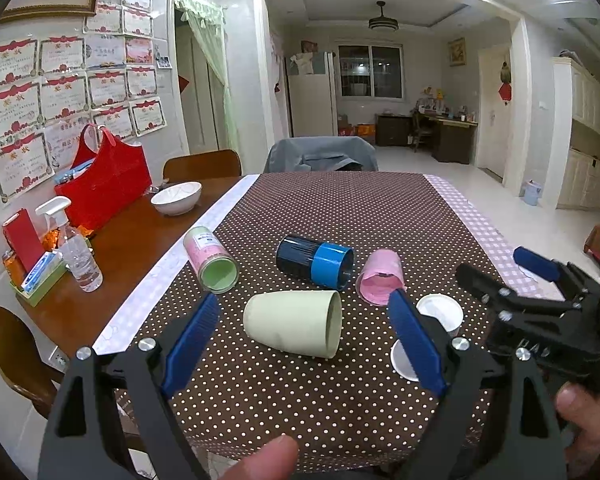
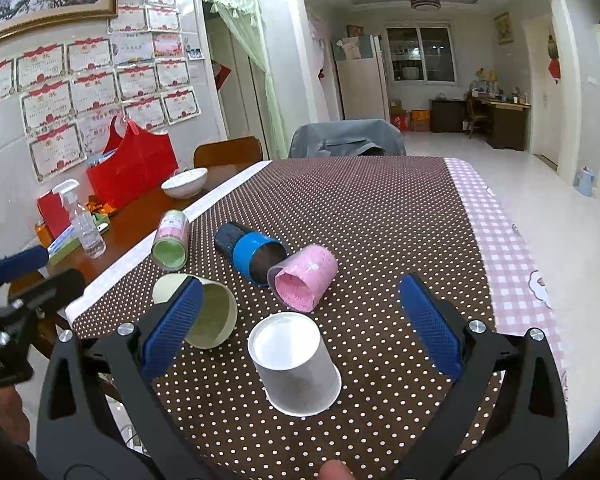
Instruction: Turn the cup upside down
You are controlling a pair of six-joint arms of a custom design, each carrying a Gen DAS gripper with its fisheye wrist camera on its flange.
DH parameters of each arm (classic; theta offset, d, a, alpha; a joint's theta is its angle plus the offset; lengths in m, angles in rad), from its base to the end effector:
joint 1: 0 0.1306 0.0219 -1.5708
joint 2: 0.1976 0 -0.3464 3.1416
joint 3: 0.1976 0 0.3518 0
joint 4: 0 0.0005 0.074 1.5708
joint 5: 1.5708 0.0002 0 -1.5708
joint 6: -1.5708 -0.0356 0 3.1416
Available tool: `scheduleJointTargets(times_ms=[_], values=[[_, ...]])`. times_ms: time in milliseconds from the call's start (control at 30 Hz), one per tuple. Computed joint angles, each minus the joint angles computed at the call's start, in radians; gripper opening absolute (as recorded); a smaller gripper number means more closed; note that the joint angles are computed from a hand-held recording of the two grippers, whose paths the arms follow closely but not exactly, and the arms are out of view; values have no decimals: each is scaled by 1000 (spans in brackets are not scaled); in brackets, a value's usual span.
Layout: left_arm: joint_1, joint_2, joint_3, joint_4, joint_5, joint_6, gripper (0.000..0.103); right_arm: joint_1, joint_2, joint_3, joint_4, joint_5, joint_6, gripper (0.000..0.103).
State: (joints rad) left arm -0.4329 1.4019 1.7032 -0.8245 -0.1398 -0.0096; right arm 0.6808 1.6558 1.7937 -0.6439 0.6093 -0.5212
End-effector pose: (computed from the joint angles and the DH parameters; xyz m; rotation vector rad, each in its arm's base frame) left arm 0.4216 -0.1899 0.5265 0.3759 2.0562 -0.1105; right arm 0.4461 0.3344 0.4614 0.2046 1.9718 0.1438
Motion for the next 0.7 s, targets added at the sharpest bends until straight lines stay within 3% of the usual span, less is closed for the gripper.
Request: scheduleJointTargets(times_ms=[367, 700], values=[[-22, -52, -19, 2, -59, -9, 85, 25, -90, -69, 56, 43, -12, 97], [-51, -101, -41, -2, -105, -6, 85, 93, -145, -88, 57, 165, 32, 97]])
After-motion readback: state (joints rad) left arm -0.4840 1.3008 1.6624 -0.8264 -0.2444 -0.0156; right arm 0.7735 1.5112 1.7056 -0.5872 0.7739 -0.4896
